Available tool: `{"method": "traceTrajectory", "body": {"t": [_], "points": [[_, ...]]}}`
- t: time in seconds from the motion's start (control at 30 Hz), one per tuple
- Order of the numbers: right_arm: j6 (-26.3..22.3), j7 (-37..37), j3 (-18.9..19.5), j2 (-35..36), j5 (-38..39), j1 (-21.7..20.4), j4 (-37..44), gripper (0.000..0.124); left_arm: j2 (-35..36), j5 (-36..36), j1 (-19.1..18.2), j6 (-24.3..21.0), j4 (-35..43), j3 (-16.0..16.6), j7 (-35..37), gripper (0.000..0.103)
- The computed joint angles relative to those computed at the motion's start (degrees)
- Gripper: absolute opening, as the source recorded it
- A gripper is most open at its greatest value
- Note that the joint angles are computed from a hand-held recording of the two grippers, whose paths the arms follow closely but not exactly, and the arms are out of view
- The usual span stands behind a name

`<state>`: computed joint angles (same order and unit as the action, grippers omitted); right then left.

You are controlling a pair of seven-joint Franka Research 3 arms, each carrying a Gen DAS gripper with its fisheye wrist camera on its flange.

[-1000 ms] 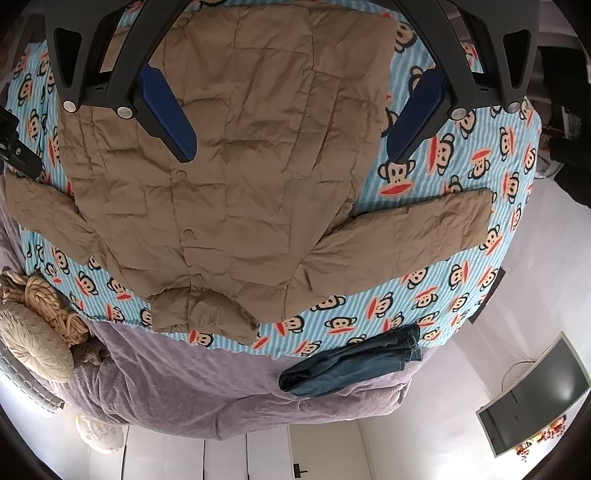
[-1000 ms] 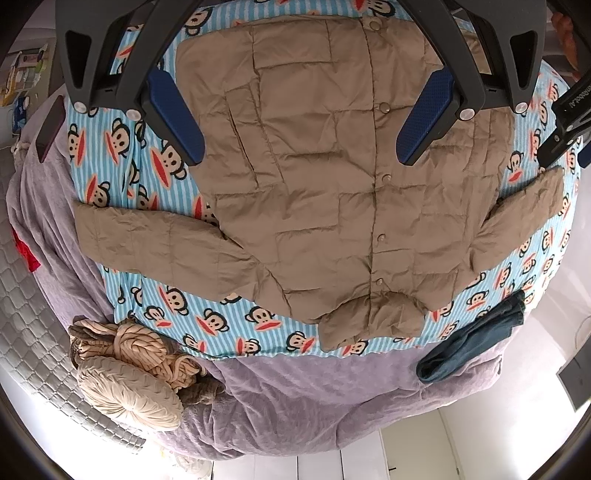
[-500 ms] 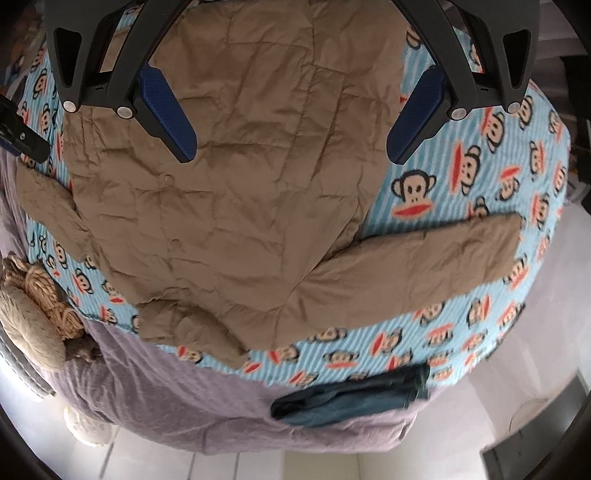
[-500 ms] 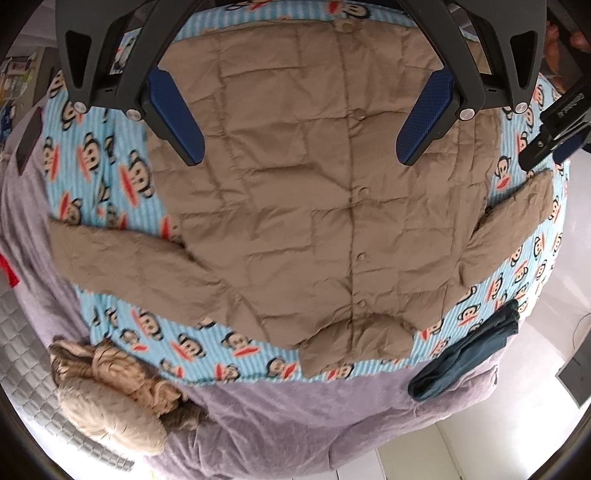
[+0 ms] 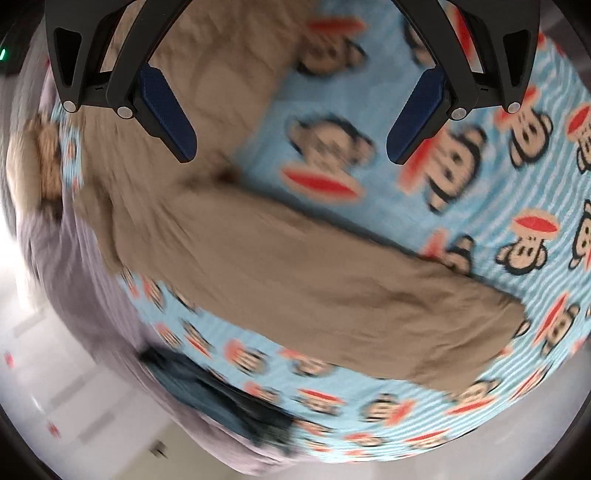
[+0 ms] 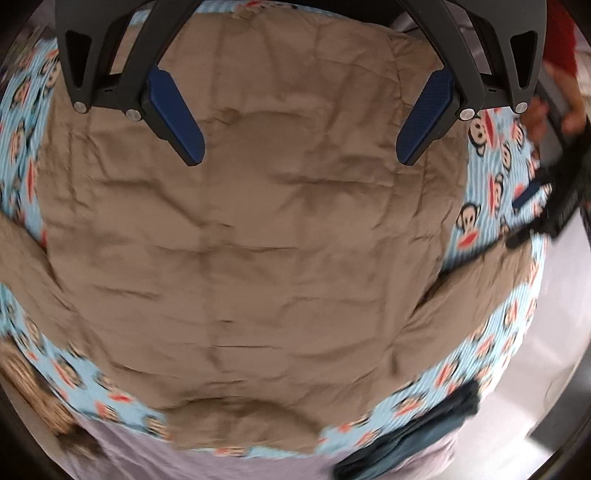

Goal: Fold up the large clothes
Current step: 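Grasp the jacket sleeve with the left gripper and fold it across the body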

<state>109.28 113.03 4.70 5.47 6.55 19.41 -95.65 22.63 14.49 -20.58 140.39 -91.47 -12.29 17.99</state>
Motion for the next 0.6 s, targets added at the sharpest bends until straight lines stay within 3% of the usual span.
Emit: {"method": "traceTrajectory", "body": {"t": [0.13, 0.27, 0.5, 0.6], "points": [[-0.4, -0.8, 0.9, 4.5, 0.2, 1.5, 3.9, 0.103, -0.8, -3.9, 4.5, 11.5, -7.9, 0.7, -1.8, 0.103], [-1.4, -0.5, 0.8, 8.4, -0.4, 3.1, 7.8, 0.103, 2.5, -8.0, 8.1, 18.4, -9.1, -0.2, 0.7, 0.103], [-1.0, 0.9, 0.2, 12.0, -1.0, 4.7, 10.6, 0.103, 9.0, -3.7, 6.1, 19.7, -1.0, 5.0, -2.1, 0.103], [0.1, 1.7, -0.1, 12.9, -1.4, 5.0, 11.3, 0.103, 11.2, 0.0, 4.1, 16.2, 3.6, 8.1, -5.2, 0.098]]}}
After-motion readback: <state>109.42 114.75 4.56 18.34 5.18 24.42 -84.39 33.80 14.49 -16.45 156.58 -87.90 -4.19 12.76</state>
